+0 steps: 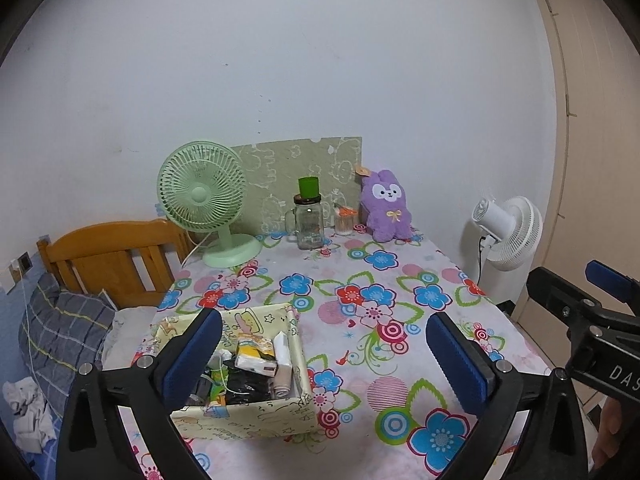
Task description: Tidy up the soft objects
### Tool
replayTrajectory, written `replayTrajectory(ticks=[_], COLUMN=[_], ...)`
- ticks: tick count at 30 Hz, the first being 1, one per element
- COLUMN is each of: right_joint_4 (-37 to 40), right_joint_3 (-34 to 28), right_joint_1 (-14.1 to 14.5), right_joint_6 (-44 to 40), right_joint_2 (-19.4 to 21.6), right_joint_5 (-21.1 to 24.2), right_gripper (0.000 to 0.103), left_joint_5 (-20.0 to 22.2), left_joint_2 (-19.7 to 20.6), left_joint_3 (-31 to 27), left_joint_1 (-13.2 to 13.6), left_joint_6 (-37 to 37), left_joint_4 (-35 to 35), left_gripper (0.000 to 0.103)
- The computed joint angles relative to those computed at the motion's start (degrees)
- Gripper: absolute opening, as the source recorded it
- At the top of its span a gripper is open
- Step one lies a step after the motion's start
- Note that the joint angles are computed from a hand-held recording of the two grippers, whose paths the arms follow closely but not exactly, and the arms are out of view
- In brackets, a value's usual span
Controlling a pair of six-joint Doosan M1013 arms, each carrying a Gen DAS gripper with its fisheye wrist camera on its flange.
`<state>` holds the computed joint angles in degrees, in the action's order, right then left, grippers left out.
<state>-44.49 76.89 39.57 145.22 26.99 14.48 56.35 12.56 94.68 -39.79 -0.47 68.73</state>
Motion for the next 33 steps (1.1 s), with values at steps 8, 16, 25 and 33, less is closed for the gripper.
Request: replayTrajectory(ticks=[8, 16, 25, 33], right_joint_4=[0.5, 0.8, 2.1, 3.0], right_joint_3=[0.5, 0.5, 0.0, -0.1], right_joint_1=[0.0, 0.0, 0.1, 0.3], right_joint_6=[-0.2, -0.8, -2.0, -3.0], right_joint_2=[-0.2, -0.2, 0.1, 0.3], right_joint_5=[-0.7, -0.6, -0.1, -0.1], right_gripper=[0.100, 0.100, 0.100, 0.100], left_joint_5=[0.8, 0.8, 1.3, 1.5], left_joint_2=[-0.2, -0.5, -0.6, -0.7], left_joint_3=[0.3, 0.6, 0.7, 0.8], left_joint_1=[-0.3, -0.2, -0.2, -0.1], left_joint_6=[-0.9, -1.7, -1.7, -2.4], left_joint_4=[0.4, 0.3, 0.3, 0.0], left_gripper=[0.103, 0.103, 0.103, 0.103])
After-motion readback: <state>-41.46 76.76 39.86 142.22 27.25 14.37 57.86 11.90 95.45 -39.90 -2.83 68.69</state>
